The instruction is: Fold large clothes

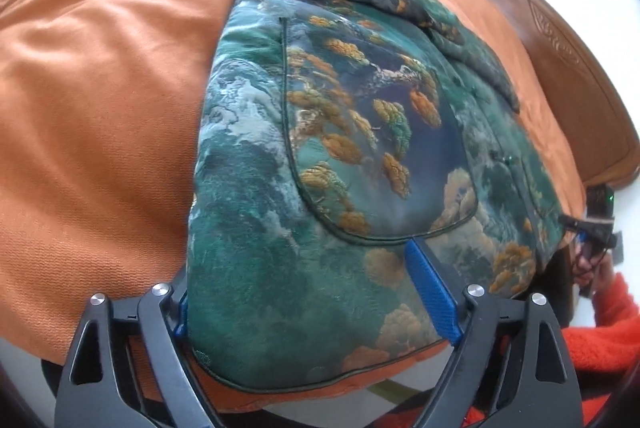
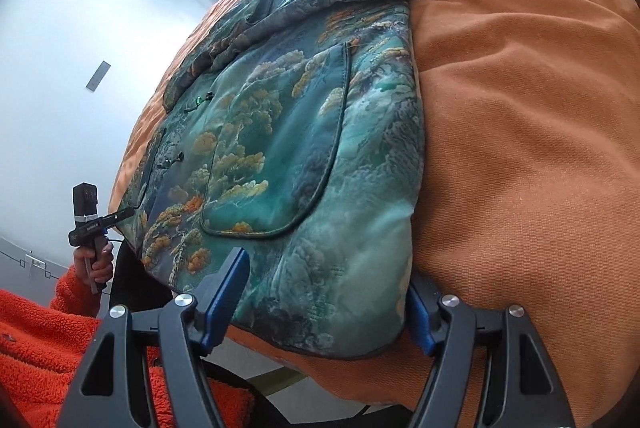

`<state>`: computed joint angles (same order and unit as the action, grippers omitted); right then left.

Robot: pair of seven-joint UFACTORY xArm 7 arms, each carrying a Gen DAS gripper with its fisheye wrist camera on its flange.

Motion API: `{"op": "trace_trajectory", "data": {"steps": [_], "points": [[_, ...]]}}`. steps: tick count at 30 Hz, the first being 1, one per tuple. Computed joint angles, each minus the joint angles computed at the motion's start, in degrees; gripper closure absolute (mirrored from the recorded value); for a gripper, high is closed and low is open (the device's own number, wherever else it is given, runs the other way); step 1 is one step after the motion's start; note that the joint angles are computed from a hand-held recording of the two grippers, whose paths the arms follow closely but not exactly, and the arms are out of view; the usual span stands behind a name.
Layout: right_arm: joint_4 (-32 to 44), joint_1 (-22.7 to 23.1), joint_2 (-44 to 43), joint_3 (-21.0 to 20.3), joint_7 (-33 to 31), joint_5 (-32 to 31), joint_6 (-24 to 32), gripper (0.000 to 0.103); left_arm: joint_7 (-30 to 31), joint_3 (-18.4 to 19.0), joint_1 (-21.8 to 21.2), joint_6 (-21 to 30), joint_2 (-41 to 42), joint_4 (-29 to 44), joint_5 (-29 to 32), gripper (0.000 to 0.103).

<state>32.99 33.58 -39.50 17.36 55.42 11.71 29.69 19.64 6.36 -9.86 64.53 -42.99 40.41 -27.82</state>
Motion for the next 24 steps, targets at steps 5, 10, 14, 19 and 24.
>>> {"op": "trace_trajectory", "data": {"steps": [5,10,14,19,24], "points": [[2.5,-1.0,1.8,0.4,-0.6,-1.5,3.6,0.030,-0.1,-2.8,-0.4,-1.3,0.5,0.0,2.6,0.003],[5.7,-1.6,4.2,1.0,-2.4,-3.5,8.2,0.030,-0.4,-3.7,-1.1,-2.2,0.3,-0.3,5.0,0.002],[5.9,-0.4,2.9,0.0,-4.8,-2.1,10.2,0.030,-0.5,-2.0,-1.5,-0.6,0.4,0.3,4.0,0.004],[3.4,-0.3,1.5,-0.5,-4.5,0.9,5.8,0.030,-0.7,-1.0,-0.9,1.5,1.6,1.5,3.3,0.017],[4.7,-1.9,3.0,0.4,-2.2,0.1,7.3,0.032,-1.5,-1.3,0.5,3.8,2.2,3.0,4.0,0.034]]}}
